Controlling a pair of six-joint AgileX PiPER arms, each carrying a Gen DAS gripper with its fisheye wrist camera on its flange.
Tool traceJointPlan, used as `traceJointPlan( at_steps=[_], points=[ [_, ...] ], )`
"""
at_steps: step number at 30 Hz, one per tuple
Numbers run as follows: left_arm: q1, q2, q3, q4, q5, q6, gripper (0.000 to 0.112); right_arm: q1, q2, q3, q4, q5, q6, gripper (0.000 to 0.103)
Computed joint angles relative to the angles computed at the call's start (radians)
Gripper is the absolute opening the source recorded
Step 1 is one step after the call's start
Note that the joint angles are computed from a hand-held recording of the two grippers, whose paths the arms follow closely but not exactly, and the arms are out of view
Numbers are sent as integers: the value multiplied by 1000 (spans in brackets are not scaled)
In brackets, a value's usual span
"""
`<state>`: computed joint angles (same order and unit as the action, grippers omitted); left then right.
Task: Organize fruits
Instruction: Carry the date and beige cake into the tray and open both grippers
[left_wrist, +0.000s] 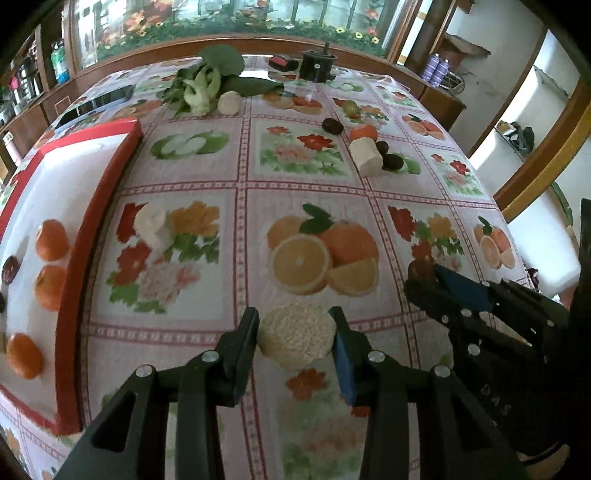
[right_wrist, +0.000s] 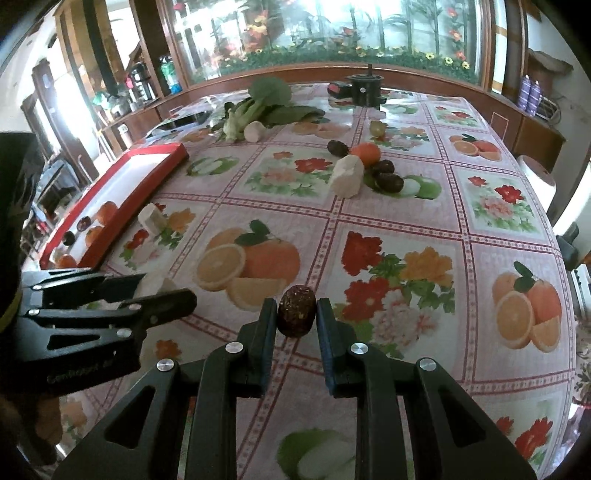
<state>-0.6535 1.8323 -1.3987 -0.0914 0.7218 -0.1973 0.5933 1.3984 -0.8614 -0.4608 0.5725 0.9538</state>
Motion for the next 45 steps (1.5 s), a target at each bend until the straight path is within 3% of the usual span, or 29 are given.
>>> traceJointPlan(
  at_steps=[11, 25, 38, 45],
  points=[
    [97, -140, 135, -42, -31, 50, 41, 120, 111, -155, -18, 55, 30, 22],
    [329, -230, 208, -118, -38, 184, 41, 205, 384, -562, 83, 147, -137, 22],
    [559, -118, 73, -119, -10, 245, 41, 198, 694, -1065, 173, 296, -321, 22],
    [589, 45, -121, -42, 25, 187, 41, 153, 957, -1492, 248, 464, -413, 22]
  ],
)
